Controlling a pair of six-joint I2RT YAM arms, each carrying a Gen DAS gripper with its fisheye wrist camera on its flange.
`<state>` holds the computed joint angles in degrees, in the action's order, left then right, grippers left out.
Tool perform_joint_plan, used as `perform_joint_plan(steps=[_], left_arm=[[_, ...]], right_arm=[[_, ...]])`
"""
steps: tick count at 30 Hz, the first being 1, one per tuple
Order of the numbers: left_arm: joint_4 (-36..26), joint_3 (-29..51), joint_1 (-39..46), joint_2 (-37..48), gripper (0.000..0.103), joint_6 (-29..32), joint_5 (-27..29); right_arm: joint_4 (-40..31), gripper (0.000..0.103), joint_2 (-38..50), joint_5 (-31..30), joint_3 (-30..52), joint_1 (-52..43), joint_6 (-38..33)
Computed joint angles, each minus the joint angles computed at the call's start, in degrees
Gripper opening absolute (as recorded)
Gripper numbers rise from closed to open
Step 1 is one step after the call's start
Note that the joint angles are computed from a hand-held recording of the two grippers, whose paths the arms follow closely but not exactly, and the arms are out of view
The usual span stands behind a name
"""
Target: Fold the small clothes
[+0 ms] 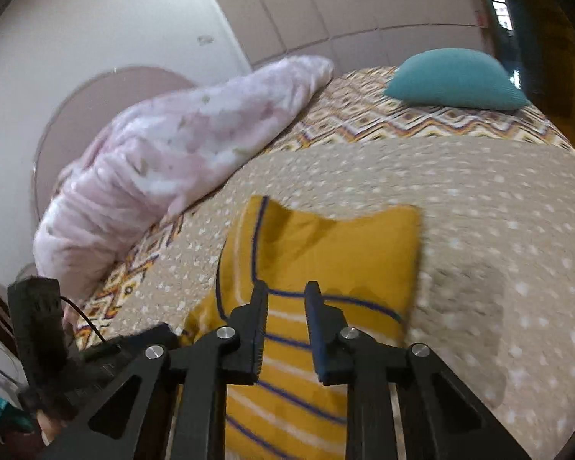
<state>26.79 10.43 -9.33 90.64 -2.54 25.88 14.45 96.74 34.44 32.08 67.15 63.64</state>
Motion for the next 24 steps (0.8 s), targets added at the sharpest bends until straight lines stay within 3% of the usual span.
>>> perform_joint_plan(steps=[2,4,7,11,12,15,17,20,21,24], left_arm=[[9.43,-1.4,0.06,9.81,0.042,-0.87,0.11],[23.8,-4.24,0.38,19.32,0.042,-1.54,-0.21],[36.31,-6.71,0.01,26.21,0.043,-1.91,-0.77],[43.16,-7.16,2.83,32.51,0.048,-2.41,2.02],[41.98,-6.58,4.34,33.04,0.054,-2.48,3.26],[36.71,-3.78,8.5,33.19,0.054,-2.07,8.76],[36.5,-3.38,8.68,33.26,0.054,-1.49,8.54],[37.1,-3.7,9.16,33.35,0.056,-0.05,8.17],[37.03,-3.8,9.34,33.29,0.057,0.03,8.44],[35.33,-2.81,10.7,33.36,0.057,0.91,9.95]], right_arm=[[2.53,0.022,5.39,-7.5,4.35,-5.17,-5.25],[-2.56,0.022,12.74,-11.0,13.26,-9.04,-9.31],[-8.02,0.022,23.36,-17.35,25.1,-13.34,-13.56],[-18.44,0.022,34.09,-18.31,40.62,-14.75,-17.61],[-22.27,0.022,36.5,-18.0,44.91,-14.88,-18.41],[-29.84,0.022,40.41,-16.95,52.33,-15.19,-19.32],[-31.59,0.021,40.36,-16.1,53.47,-15.1,-19.09],[-25.79,0.022,31.85,-9.34,44.1,-12.71,-17.5],[-23.66,0.026,27.1,-5.99,38.88,-11.16,-15.35],[-21.14,0.057,14.42,1.94,25.02,-5.34,-7.22]])
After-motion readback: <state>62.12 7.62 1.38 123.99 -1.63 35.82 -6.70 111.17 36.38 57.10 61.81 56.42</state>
